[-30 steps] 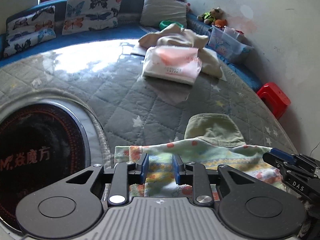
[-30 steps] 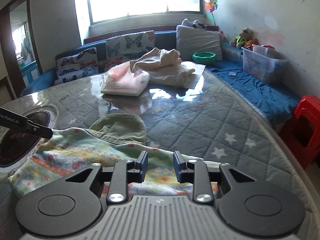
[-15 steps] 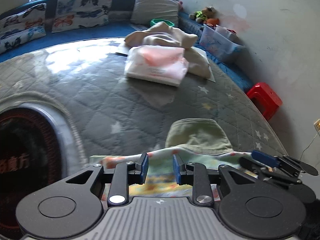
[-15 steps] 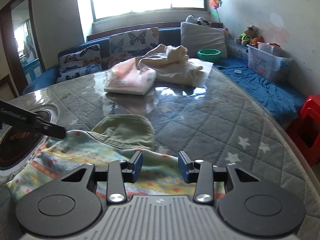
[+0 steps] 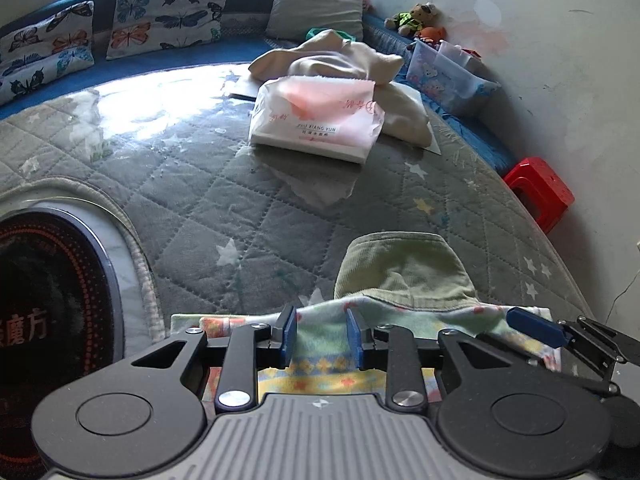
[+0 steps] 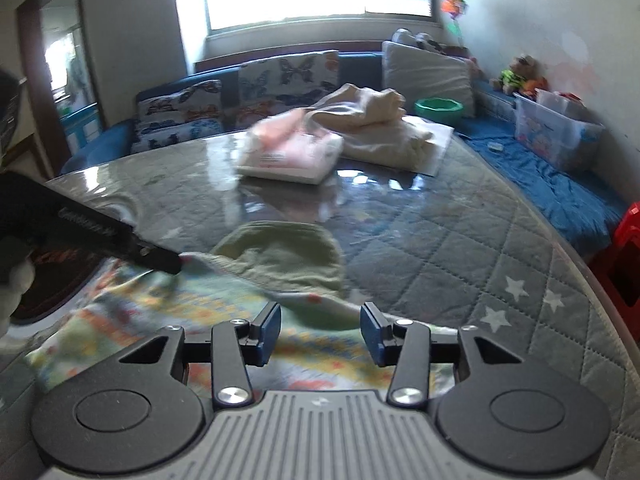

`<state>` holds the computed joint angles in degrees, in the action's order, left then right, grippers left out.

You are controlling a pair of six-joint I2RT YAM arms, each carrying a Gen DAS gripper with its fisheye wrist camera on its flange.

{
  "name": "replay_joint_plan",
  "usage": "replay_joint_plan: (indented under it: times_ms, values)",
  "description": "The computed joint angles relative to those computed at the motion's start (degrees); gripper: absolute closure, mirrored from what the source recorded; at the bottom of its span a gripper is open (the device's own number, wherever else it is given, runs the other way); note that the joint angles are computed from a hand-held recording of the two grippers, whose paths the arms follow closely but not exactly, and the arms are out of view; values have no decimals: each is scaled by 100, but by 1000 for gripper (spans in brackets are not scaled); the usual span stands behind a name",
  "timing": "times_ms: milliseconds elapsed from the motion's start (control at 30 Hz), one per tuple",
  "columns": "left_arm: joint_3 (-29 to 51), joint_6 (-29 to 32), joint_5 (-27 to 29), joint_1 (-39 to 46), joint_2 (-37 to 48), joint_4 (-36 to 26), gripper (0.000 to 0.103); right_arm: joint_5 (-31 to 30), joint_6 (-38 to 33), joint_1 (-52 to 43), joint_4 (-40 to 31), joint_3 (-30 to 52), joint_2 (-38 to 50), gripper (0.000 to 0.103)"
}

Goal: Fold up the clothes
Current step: 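Open both grippers and release the folded shirt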

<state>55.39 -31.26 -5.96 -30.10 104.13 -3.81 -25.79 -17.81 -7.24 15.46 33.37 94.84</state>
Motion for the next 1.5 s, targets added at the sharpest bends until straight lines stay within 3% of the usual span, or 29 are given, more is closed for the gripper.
replay_joint_plan:
  times_ms: [300, 700, 833, 1167, 1500]
  values:
    - [-917, 167, -137, -472, -950, 185, 73, -64, -785, 214, -299, -1017, -1155, 55]
    - [-2079, -24, -585, -1465, -1737, 414, 73, 153, -1043, 314, -479, -2266, -2911, 53]
    - [-2203, -5, -1001, -1787, -1781, 416, 72, 262, -1060, 398, -514, -2388, -3153, 53]
    - [-2341, -212, -1072, -1882, -1854, 454, 71, 416, -876, 753, -256, -2589, -3210, 53]
    - [-2383, -532, -1086, -1845, -2145, 176, 56, 405, -675, 742, -574, -2636, -3666, 40]
